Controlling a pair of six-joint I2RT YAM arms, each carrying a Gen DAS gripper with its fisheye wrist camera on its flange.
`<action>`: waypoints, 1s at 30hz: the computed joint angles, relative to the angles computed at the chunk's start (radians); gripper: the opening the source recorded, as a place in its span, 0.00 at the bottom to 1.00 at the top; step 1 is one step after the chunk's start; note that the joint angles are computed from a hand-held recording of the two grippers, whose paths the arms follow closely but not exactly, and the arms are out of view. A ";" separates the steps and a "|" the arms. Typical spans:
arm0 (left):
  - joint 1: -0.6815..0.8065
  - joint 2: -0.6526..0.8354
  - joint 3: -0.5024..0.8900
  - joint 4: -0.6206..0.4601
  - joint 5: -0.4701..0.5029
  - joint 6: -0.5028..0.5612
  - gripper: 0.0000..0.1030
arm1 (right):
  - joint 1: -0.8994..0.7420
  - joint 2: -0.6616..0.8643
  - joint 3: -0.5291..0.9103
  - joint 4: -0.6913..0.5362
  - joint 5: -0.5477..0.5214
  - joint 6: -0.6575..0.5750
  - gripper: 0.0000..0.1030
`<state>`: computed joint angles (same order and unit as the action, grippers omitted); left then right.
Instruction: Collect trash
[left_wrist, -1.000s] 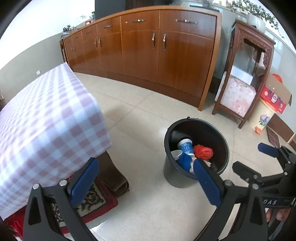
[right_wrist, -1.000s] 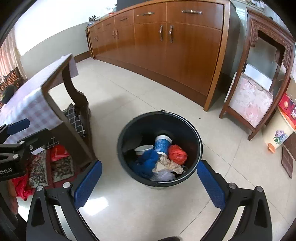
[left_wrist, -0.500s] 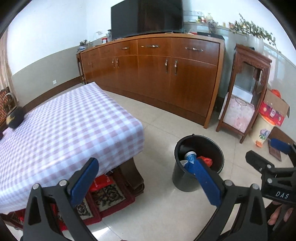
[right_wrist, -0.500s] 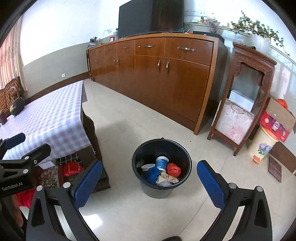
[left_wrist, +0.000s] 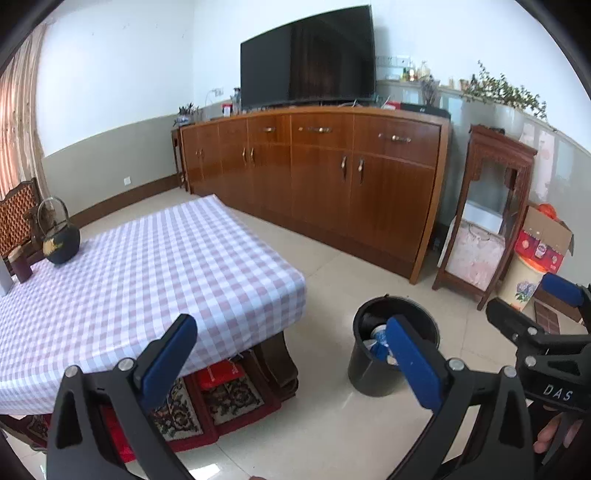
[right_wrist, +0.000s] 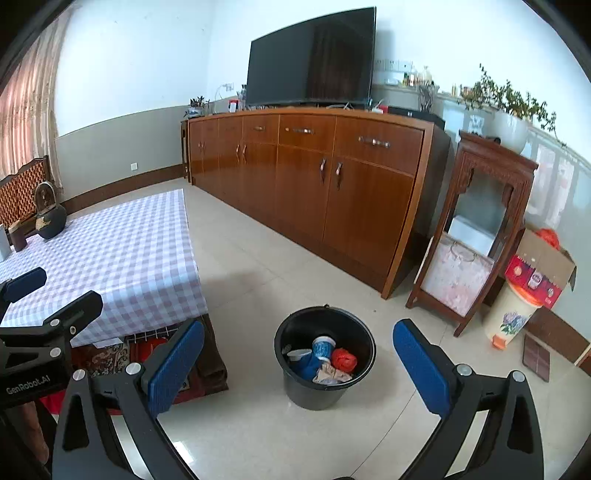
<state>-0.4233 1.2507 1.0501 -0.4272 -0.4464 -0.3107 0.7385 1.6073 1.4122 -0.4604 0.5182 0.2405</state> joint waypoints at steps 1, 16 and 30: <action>-0.006 -0.007 0.002 -0.003 -0.008 -0.003 1.00 | 0.004 -0.008 -0.003 -0.002 0.005 0.002 1.00; -0.025 -0.058 -0.018 -0.001 -0.038 0.007 1.00 | 0.029 -0.059 -0.021 -0.025 0.036 0.004 1.00; -0.025 -0.049 -0.010 -0.009 -0.033 0.013 1.00 | 0.017 -0.063 -0.024 -0.021 0.030 0.002 1.00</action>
<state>-0.4487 1.2013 1.0404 -0.4367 -0.4799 -0.2976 0.7553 1.5444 1.3885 -0.4810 0.5484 0.2424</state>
